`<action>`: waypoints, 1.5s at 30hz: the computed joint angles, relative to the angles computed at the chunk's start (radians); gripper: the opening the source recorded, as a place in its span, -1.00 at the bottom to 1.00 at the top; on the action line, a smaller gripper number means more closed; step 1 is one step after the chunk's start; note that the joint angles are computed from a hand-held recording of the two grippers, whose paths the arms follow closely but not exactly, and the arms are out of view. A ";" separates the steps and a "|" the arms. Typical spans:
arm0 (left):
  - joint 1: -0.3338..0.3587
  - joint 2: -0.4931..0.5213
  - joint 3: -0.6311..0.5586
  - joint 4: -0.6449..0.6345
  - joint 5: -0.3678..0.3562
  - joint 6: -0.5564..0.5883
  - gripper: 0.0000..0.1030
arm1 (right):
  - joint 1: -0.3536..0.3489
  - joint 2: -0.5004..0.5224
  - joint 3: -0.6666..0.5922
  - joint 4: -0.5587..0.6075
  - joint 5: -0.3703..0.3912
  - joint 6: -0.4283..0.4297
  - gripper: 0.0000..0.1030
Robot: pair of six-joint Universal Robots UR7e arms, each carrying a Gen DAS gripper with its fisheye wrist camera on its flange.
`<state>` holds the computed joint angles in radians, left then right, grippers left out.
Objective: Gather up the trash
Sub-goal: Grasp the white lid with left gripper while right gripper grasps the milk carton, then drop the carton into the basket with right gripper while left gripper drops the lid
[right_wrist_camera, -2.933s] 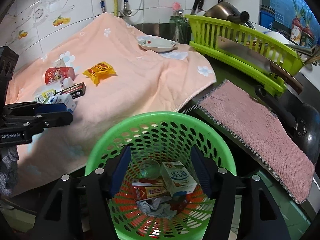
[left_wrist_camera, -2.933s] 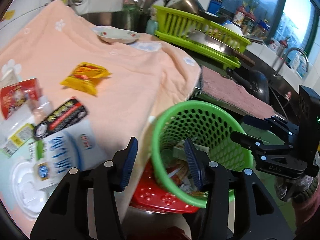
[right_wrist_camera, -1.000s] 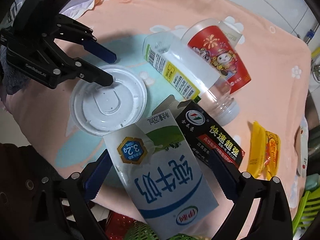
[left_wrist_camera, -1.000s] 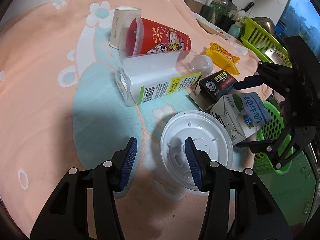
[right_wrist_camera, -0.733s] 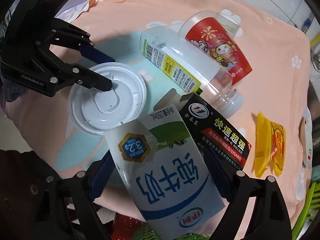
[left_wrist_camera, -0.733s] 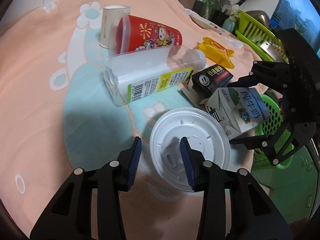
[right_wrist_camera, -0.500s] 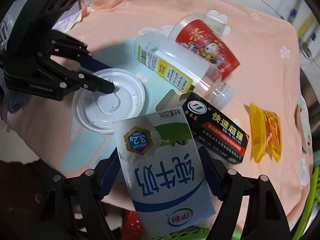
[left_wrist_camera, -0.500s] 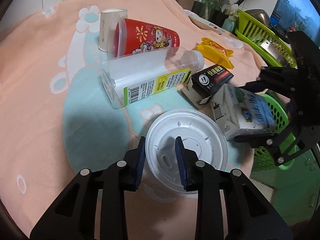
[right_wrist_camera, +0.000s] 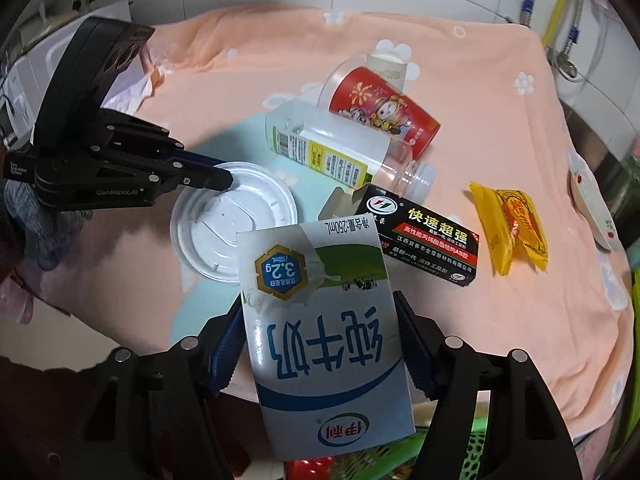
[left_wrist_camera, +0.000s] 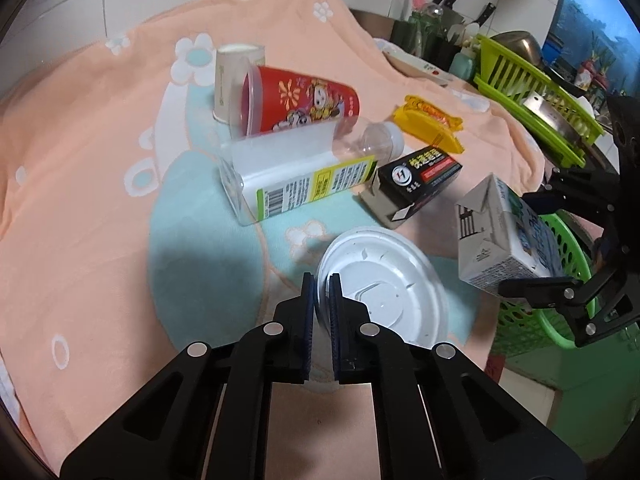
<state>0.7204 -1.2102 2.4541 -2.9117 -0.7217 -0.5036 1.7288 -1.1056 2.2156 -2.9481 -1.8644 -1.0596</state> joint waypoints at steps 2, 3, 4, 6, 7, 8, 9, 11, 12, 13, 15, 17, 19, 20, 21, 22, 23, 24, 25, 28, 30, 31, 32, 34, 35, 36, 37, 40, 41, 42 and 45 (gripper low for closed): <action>-0.009 -0.007 0.005 0.004 0.005 -0.007 -0.90 | -0.006 -0.028 0.018 -0.007 0.010 0.005 0.29; -0.013 -0.012 0.008 0.006 0.007 -0.012 -0.90 | -0.008 -0.034 0.022 -0.012 0.014 0.010 0.29; -0.016 -0.016 0.010 0.006 0.006 -0.014 -0.90 | -0.011 -0.041 0.027 -0.014 0.018 0.015 0.29; -0.022 -0.020 0.014 0.002 0.007 -0.019 -0.91 | -0.019 -0.064 0.045 -0.029 0.024 0.023 0.29; -0.025 -0.021 0.015 -0.001 0.005 -0.020 -0.91 | -0.023 -0.071 0.051 -0.035 0.026 0.028 0.29; -0.028 -0.021 0.015 -0.004 0.006 -0.022 -0.91 | -0.032 -0.087 0.061 -0.041 0.030 0.037 0.29; -0.030 -0.021 0.017 -0.007 0.004 -0.024 -0.91 | -0.036 -0.093 0.066 -0.049 0.030 0.042 0.29; -0.035 -0.021 0.017 -0.013 0.002 -0.027 -0.91 | -0.053 -0.117 0.079 -0.058 0.035 0.062 0.29; -0.036 -0.022 0.016 -0.018 -0.002 -0.026 -0.91 | -0.066 -0.131 0.087 -0.067 0.037 0.076 0.29; -0.038 -0.023 0.017 -0.025 -0.006 -0.022 -0.91 | -0.077 -0.145 0.095 -0.076 0.038 0.084 0.29; -0.045 -0.019 0.013 -0.028 -0.006 -0.019 -0.91 | -0.104 -0.174 0.110 -0.090 0.036 0.102 0.29; -0.053 -0.012 0.006 -0.033 -0.008 -0.012 -0.91 | -0.135 -0.202 0.126 -0.113 0.030 0.117 0.29; -0.061 -0.003 -0.002 -0.045 -0.013 0.002 -0.91 | -0.166 -0.226 0.141 -0.134 0.025 0.131 0.29; -0.065 0.004 -0.007 -0.051 -0.015 0.010 -0.91 | -0.178 -0.232 0.147 -0.151 0.019 0.131 0.29; -0.068 0.011 -0.013 -0.056 -0.018 0.016 -0.91 | -0.199 -0.244 0.157 -0.164 0.015 0.135 0.29; -0.071 0.019 -0.020 -0.062 -0.024 0.022 -0.91 | -0.216 -0.252 0.163 -0.171 0.013 0.138 0.29; -0.073 0.027 -0.026 -0.069 -0.029 0.028 -0.91 | -0.237 -0.258 0.173 -0.194 0.003 0.141 0.29; -0.076 0.039 -0.034 -0.079 -0.039 0.036 -0.91 | -0.251 -0.262 0.179 -0.206 -0.001 0.144 0.29; -0.080 0.052 -0.043 -0.089 -0.049 0.047 -0.91 | -0.274 -0.270 0.186 -0.213 -0.003 0.155 0.29; -0.089 0.090 -0.071 -0.112 -0.073 0.075 -0.91 | -0.326 -0.281 0.200 -0.234 -0.010 0.177 0.30; -0.095 0.116 -0.091 -0.126 -0.091 0.093 -0.91 | -0.357 -0.286 0.210 -0.253 -0.012 0.189 0.31; -0.097 0.131 -0.103 -0.134 -0.101 0.104 -0.91 | -0.373 -0.293 0.213 -0.250 -0.007 0.199 0.31; -0.100 0.150 -0.118 -0.143 -0.114 0.116 -0.91 | -0.388 -0.298 0.215 -0.247 -0.005 0.209 0.32; -0.106 0.180 -0.140 -0.159 -0.136 0.136 -0.91 | -0.411 -0.308 0.217 -0.241 0.004 0.217 0.32; -0.108 0.193 -0.149 -0.165 -0.145 0.143 -0.91 | -0.418 -0.312 0.219 -0.242 0.007 0.220 0.38; -0.111 0.214 -0.164 -0.175 -0.160 0.155 -0.91 | -0.430 -0.321 0.224 -0.241 0.012 0.224 0.48; -0.113 0.232 -0.177 -0.181 -0.172 0.163 -0.91 | -0.437 -0.328 0.227 -0.240 0.016 0.226 0.49; -0.117 0.282 -0.213 -0.194 -0.211 0.180 -0.91 | -0.452 -0.347 0.239 -0.250 0.019 0.218 0.49; -0.118 0.301 -0.227 -0.196 -0.224 0.187 -0.91 | -0.457 -0.355 0.244 -0.254 0.022 0.214 0.49; -0.118 0.314 -0.237 -0.198 -0.234 0.191 -0.91 | -0.461 -0.367 0.250 -0.255 0.026 0.213 0.49; -0.120 0.362 -0.274 -0.200 -0.274 0.204 -0.91 | -0.472 -0.398 0.268 -0.277 0.039 0.203 0.49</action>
